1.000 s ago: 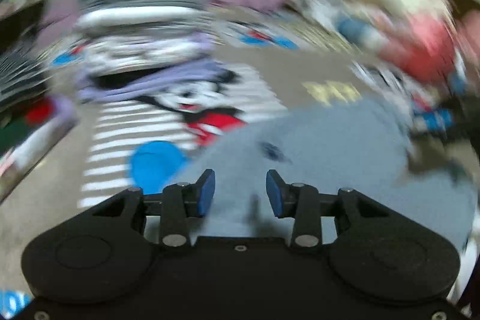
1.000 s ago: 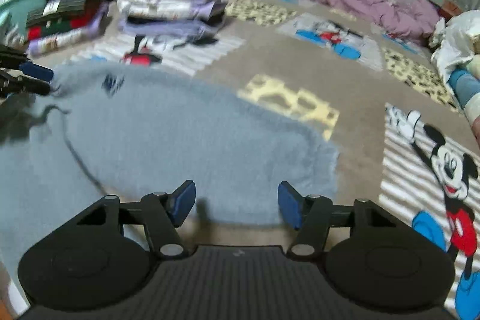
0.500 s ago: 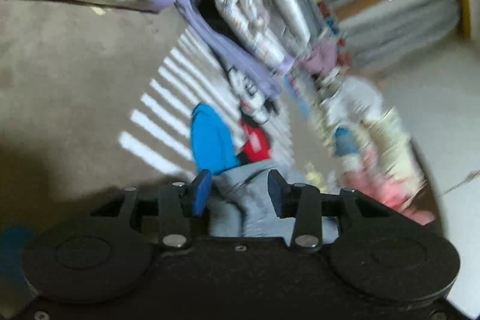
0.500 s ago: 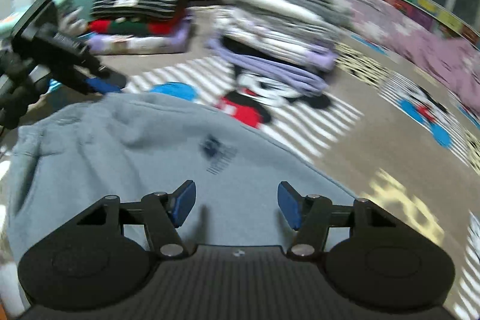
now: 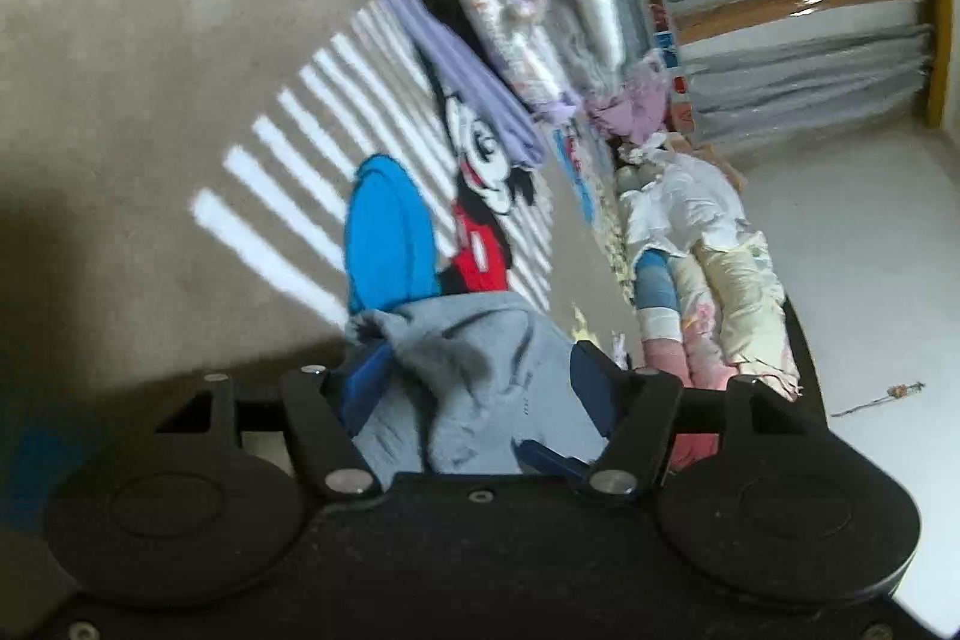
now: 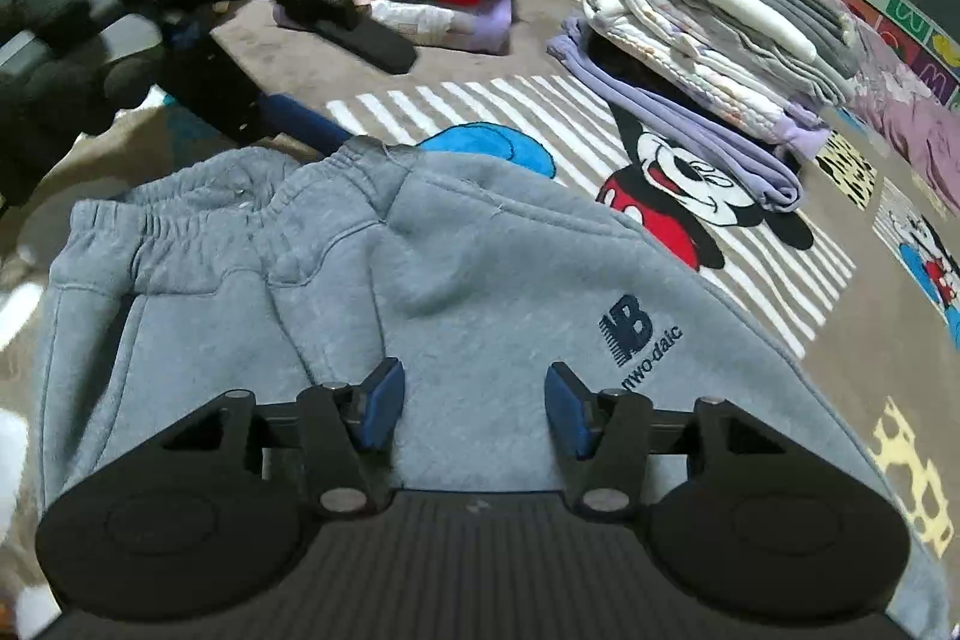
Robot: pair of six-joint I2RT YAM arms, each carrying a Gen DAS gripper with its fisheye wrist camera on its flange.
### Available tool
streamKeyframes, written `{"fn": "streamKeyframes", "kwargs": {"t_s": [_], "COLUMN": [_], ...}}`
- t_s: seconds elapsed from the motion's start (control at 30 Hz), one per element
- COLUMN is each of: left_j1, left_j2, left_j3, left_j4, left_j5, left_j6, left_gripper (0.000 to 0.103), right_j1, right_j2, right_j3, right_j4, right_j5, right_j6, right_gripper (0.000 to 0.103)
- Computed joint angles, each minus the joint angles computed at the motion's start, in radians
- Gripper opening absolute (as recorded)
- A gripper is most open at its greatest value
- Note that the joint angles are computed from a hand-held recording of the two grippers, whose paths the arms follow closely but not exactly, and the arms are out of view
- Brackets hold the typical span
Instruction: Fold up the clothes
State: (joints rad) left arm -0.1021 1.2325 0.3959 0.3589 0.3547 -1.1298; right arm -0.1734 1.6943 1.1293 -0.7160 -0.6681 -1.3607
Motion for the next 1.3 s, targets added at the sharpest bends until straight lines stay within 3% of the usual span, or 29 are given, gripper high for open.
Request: {"fn": "streamKeyframes", "kwargs": {"t_s": [0.1,0.2,0.33,0.4,0.47,0.53,0.63,0.67,0.73,0.8,0.93,1.0,1.07,1.13,1.2,1.3], "left_j1": [0.018,0.009,-0.074,-0.143,-0.216,-0.246,-0.246,-0.248,-0.264,-0.261,-0.240,-0.228,-0.227,-0.228,-0.242,-0.220], "left_j2": [0.085,0.110,0.047,-0.074,-0.105,-0.056,-0.006,0.018,0.071,0.053,-0.121,-0.111,-0.057,0.060,0.181,0.145], "left_j3": [0.023,0.040,0.075,0.069,0.101,0.111,0.139,0.164,0.227,0.220,0.145,0.142,0.159,0.220,0.304,0.271], "left_j4": [0.052,0.055,-0.059,-0.099,-0.171,-0.186,-0.246,-0.286,-0.402,-0.396,-0.349,-0.290,-0.248,-0.278,-0.384,-0.359], "left_j5": [0.038,0.014,-0.168,-0.291,-0.408,-0.464,-0.504,-0.519,-0.587,-0.630,-0.596,-0.479,-0.378,-0.325,-0.374,-0.357], "left_j6": [-0.010,0.002,0.159,0.323,0.480,0.517,0.520,0.520,0.529,0.511,0.514,0.553,0.591,0.613,0.651,0.608], "left_gripper": [0.065,0.062,0.002,0.002,0.002,0.002,0.002,0.005,0.022,0.030,0.029,0.029,0.029,0.030,0.024,0.025], "right_j1": [0.005,0.002,-0.007,0.009,0.054,0.081,0.096,0.098,0.104,0.110,0.091,0.099,0.110,0.123,0.139,0.143], "right_j2": [-0.036,-0.066,-0.103,-0.114,-0.120,-0.148,-0.155,-0.158,-0.170,-0.192,-0.241,-0.252,-0.260,-0.253,-0.241,-0.230], "right_j3": [-0.040,-0.068,-0.111,-0.119,-0.132,-0.189,-0.182,-0.177,-0.175,-0.188,-0.217,-0.232,-0.253,-0.258,-0.255,-0.234], "right_j4": [0.041,0.070,0.079,0.056,0.023,0.085,0.078,0.071,0.063,0.074,0.080,0.104,0.132,0.145,0.149,0.137], "right_j5": [-0.005,-0.059,-0.163,-0.172,-0.089,-0.043,-0.021,-0.014,0.001,0.007,-0.054,-0.062,-0.062,-0.047,-0.017,-0.003], "right_j6": [0.005,0.027,0.000,-0.020,-0.060,-0.058,-0.031,-0.029,-0.028,-0.032,-0.027,-0.013,-0.004,0.009,0.015,0.034], "right_gripper": [0.053,0.052,0.047,0.047,0.042,0.042,0.042,0.042,0.042,0.042,0.043,0.043,0.043,0.043,0.043,0.043]}}
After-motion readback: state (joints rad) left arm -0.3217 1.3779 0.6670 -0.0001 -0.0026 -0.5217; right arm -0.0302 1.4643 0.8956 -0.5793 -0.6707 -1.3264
